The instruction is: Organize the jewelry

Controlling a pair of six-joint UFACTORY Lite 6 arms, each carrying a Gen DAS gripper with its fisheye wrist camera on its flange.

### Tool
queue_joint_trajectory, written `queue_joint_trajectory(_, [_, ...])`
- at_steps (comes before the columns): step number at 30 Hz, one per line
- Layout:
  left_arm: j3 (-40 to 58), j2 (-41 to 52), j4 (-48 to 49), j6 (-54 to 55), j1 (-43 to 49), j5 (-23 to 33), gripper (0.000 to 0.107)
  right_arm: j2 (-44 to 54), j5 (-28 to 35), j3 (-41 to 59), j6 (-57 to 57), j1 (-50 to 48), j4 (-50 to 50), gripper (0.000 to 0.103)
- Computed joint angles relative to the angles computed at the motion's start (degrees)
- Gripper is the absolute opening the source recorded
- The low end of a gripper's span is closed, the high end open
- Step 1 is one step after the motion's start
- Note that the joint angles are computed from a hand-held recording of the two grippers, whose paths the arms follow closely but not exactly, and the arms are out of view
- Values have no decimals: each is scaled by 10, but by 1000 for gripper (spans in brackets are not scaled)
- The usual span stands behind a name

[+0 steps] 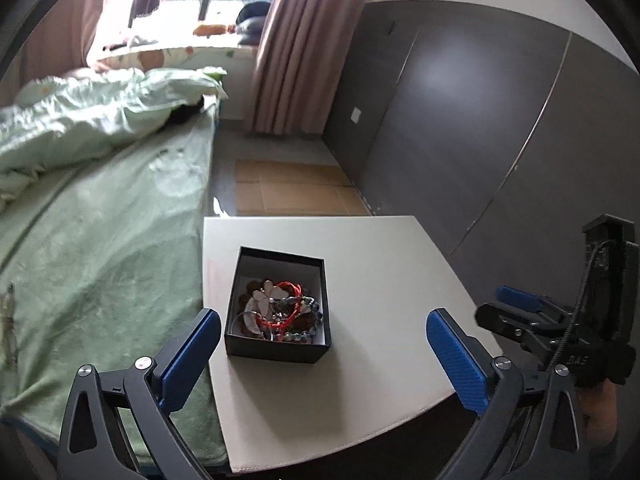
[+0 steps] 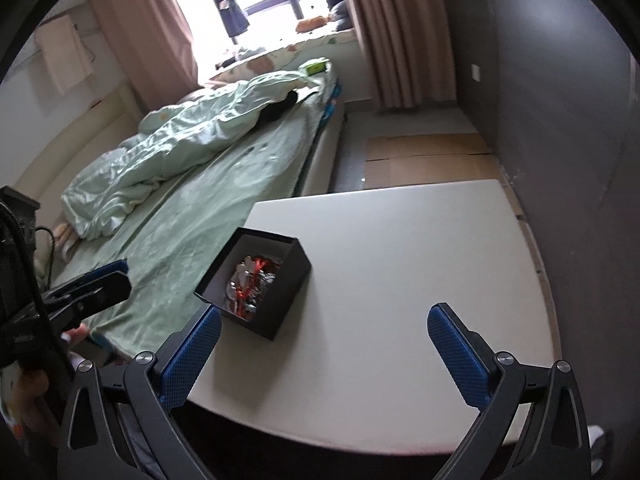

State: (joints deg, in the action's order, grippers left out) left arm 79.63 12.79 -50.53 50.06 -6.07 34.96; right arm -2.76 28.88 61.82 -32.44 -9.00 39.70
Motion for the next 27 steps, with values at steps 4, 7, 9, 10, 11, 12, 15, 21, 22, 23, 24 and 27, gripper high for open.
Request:
queue_joint_trajectory(4, [-51,-52,10,-10,-20,-26,103,-75,4,-65,-45,-35,45,103])
queue_joint_trajectory(7, [-103,-109,-19,10,-30,-49,103,-121,13,-102,-72,-61,72,103])
queue_joint_trajectory(9, [-130,-143,-21,9,-38,-58,103,-155,28,-124,-92,-83,88,103])
queue_joint_trajectory(10, [-141,-159,-13,1,-44,-66,103,-169,38,-133,-105,-95,100,103])
queue_joint_trajectory(11, [-156,-181,2,-13,-51,-78,103,-185,49,-143,-117,-109,113,103])
queue_joint_trajectory(12, [-168,-198,7,-21,-56,-84,103,-200,60,-152,-127,-123,120,103])
queue_joint_trajectory(15, [-206,-250,-9,-15,-57,-86,103,-244,89,-172,-143,-161,126,103])
queue_joint_trajectory(21, [-260,-339,77,-106,-96,-107,103,-334,171,-208,-176,-245,134,103])
queue_joint_trajectory(22, [-267,-354,100,-131,-105,-110,103,-351,190,-214,-180,-263,134,103])
queue_joint_trajectory(23, [-273,-368,124,-156,-114,-114,103,-361,203,-217,-182,-274,134,103])
queue_joint_trajectory(24, [-282,-388,157,-190,-124,-118,103,-374,219,-220,-186,-287,135,103])
queue_joint_trajectory(27, [-296,-424,241,-273,-146,-121,103,-414,264,-230,-197,-322,134,103])
